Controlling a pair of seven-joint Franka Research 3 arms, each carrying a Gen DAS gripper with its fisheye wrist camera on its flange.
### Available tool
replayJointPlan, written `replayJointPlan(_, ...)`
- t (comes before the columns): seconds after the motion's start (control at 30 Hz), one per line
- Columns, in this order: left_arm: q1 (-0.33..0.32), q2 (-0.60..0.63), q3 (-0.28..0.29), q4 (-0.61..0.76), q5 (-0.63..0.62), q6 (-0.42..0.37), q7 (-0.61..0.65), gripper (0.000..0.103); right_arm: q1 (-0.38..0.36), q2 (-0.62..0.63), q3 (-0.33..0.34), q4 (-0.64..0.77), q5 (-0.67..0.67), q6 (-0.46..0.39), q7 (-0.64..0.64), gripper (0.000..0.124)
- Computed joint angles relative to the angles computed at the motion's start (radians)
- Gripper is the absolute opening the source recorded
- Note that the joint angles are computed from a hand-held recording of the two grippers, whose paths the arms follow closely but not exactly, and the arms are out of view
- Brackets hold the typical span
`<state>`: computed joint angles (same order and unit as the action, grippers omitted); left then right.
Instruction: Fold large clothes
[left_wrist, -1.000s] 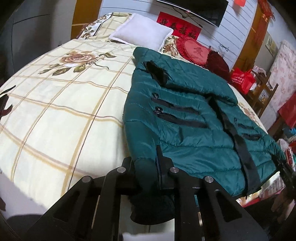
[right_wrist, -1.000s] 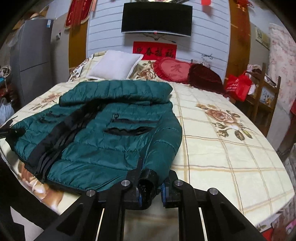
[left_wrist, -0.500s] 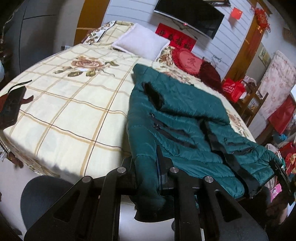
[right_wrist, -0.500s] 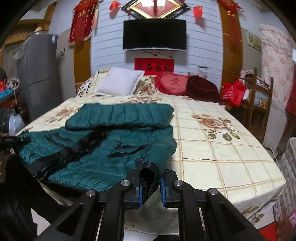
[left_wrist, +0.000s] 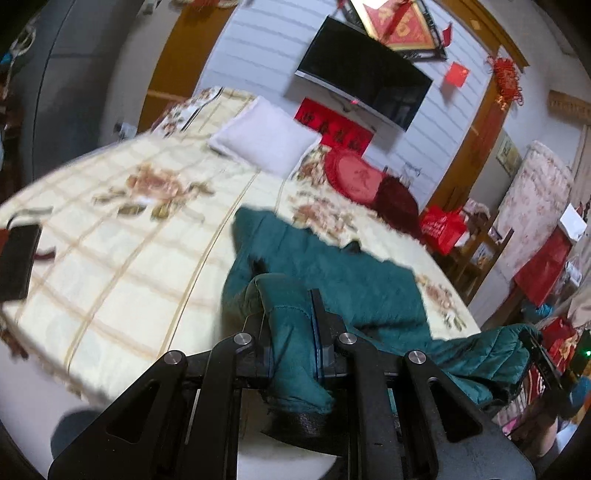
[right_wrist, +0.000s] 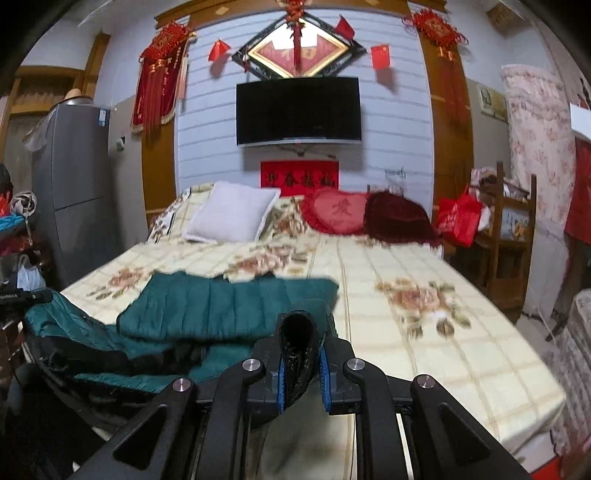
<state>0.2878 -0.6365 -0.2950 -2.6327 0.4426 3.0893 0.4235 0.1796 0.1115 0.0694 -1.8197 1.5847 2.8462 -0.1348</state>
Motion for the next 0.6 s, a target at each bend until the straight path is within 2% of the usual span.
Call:
replayJointPlan(0.17, 0.012, 0.076, 0.023, 0.081, -0.007, 0.037, 0.013, 0.013, -0.002, 0.049, 0.012, 0.088, -0.013, 0.005, 0.052, 0.013)
replayJointPlan(0.33, 0.045, 0.134, 0.027, 0.114, -0.056, 0.091, -0.032, 0.013, -0.015, 0.087, 0.024, 0.148, -0.019, 0.014, 0.115, 0.013)
replayJointPlan(0.5, 0.177, 0.214, -0.077, 0.185, -0.059, 0.106, -0.101, 0.013, -0.025, 0.162, 0.043, 0.248, -0.096, 0.011, 0.23, 0.013)
replayJointPlan(0.6, 0.319, 0.284, -0.187, 0.269, 0.004, 0.099, -0.155, 0.013, -0.026, 0.228, 0.064, 0.331, -0.162, 0.032, 0.301, 0.013)
